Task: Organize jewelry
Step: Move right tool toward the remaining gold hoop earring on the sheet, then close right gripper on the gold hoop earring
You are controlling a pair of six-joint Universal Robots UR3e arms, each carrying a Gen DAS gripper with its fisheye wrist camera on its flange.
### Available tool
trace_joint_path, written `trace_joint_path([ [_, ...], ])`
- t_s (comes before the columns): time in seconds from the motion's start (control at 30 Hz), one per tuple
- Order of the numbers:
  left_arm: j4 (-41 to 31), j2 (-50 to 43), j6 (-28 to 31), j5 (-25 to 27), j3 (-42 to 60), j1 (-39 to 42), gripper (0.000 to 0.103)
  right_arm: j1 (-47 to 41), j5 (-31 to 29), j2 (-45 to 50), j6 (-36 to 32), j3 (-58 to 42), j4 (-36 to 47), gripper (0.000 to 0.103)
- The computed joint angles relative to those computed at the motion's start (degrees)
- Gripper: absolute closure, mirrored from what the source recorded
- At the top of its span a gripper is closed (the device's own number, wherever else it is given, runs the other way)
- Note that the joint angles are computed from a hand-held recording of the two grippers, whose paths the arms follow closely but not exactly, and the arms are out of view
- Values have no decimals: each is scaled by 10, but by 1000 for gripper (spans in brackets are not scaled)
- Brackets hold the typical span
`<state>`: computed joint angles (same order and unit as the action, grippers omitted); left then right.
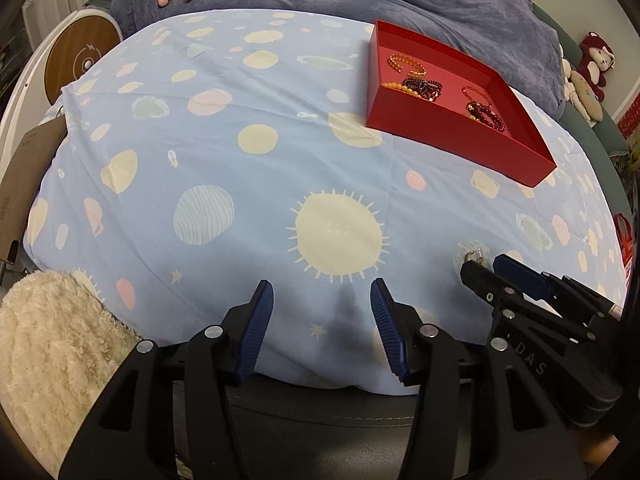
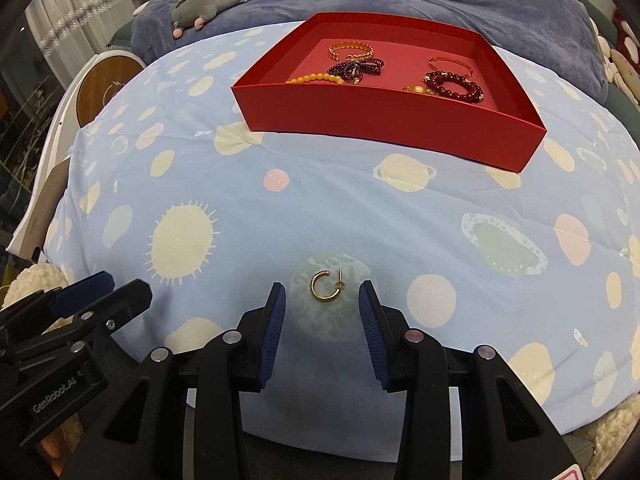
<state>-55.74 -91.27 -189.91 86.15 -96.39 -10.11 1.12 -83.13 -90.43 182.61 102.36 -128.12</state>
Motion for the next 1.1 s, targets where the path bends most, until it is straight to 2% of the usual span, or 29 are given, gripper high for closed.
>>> trace_joint_path([
  [0.2, -6, 21, -11, -11, -16, 16, 54, 1, -17, 3, -7, 9, -13, 87],
  [0.33, -11, 18, -18, -4, -14, 17, 54, -13, -21, -10, -8, 23, -18, 87],
  [0.57, -13, 22, -23, -5, -7, 47, 54, -106, 16, -106, -24, 64, 34, 89],
  [0.73, -8, 16, 4, 18, 32, 91, 54, -182, 42, -170, -45, 82, 76, 89],
  [0.83, -6, 11, 13, 27, 54, 107, 50, -208, 54, -186, -48, 86, 83, 89],
  [0.97, -4, -5, 13, 27, 72, 88, 50, -216, 62, -188, -48, 88, 82, 89],
  [1.1, 3, -51, 13, 24, 100, 28, 50, -211, 65, -189, -49, 90, 80, 89],
])
